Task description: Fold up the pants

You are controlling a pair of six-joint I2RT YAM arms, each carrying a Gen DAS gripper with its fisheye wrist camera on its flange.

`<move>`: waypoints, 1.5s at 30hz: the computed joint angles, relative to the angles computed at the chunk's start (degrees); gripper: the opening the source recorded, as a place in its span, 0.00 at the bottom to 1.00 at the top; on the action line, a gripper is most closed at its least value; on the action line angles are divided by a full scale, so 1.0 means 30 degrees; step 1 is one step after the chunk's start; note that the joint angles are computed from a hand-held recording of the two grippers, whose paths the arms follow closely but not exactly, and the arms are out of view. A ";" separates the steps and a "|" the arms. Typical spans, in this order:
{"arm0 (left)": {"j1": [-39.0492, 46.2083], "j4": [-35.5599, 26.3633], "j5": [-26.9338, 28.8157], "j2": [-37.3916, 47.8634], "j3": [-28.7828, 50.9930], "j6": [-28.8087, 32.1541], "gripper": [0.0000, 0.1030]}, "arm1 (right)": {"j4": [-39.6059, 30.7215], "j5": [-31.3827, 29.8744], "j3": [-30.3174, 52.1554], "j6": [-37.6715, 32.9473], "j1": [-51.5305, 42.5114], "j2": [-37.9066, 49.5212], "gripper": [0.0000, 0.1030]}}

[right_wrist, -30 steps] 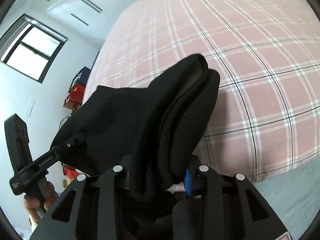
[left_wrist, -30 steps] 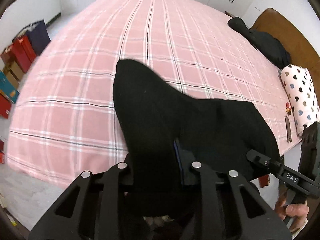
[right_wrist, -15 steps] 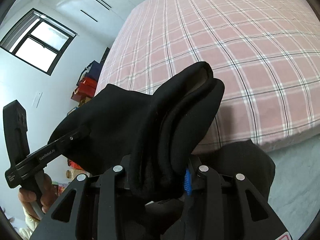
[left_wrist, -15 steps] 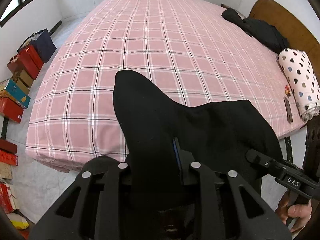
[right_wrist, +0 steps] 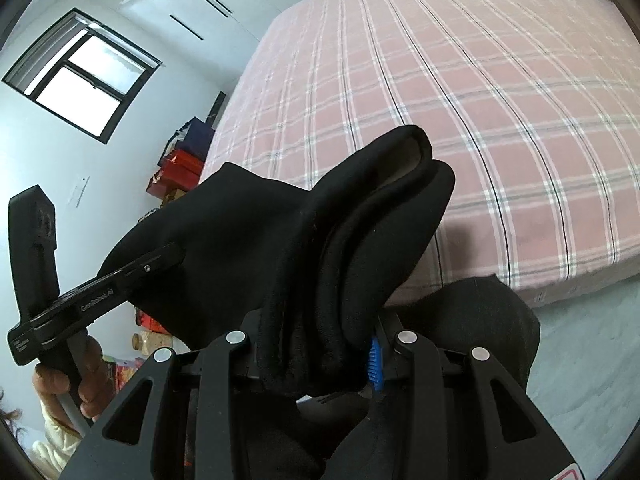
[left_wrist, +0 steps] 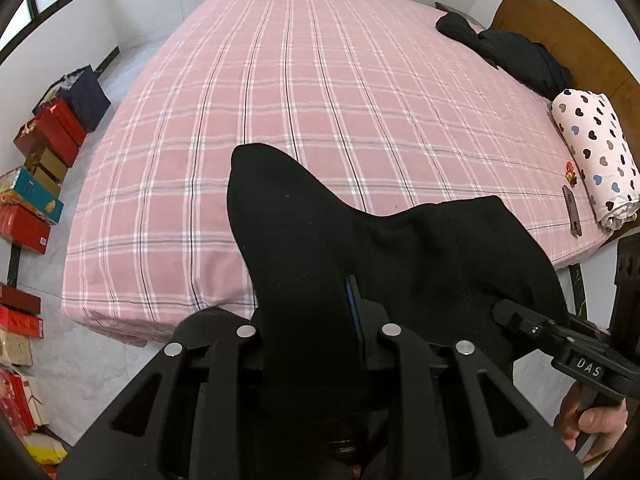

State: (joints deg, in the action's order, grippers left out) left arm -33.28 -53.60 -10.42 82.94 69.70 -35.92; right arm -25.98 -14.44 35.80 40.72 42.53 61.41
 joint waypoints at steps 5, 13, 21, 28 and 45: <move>0.0327 -0.0710 -0.0214 0.0043 0.1465 0.0585 0.23 | -0.0970 0.0147 0.1583 -0.0719 -0.0307 -0.0093 0.32; 0.0756 -0.1694 -0.1117 0.0131 0.5191 0.1573 0.23 | -0.2114 0.0224 0.5162 -0.2189 -0.1524 -0.0198 0.32; 0.1656 -0.1929 -0.2077 0.1916 1.1441 0.4049 0.23 | -0.2002 -0.0848 1.0269 -0.4642 -0.3870 0.1939 0.32; 0.2828 -0.1169 -0.2273 0.5329 1.7419 0.6410 0.23 | -0.1051 -0.1488 1.5717 -0.6681 -0.5664 0.5848 0.32; 0.7554 0.2656 -0.1829 2.0154 2.0992 0.6753 0.52 | 0.8056 0.2339 1.4227 -0.5180 -0.8106 1.9514 0.56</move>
State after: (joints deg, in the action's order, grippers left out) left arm -10.62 -45.63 -15.91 143.41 132.68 -15.66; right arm -1.81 -7.42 78.48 25.18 18.21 119.95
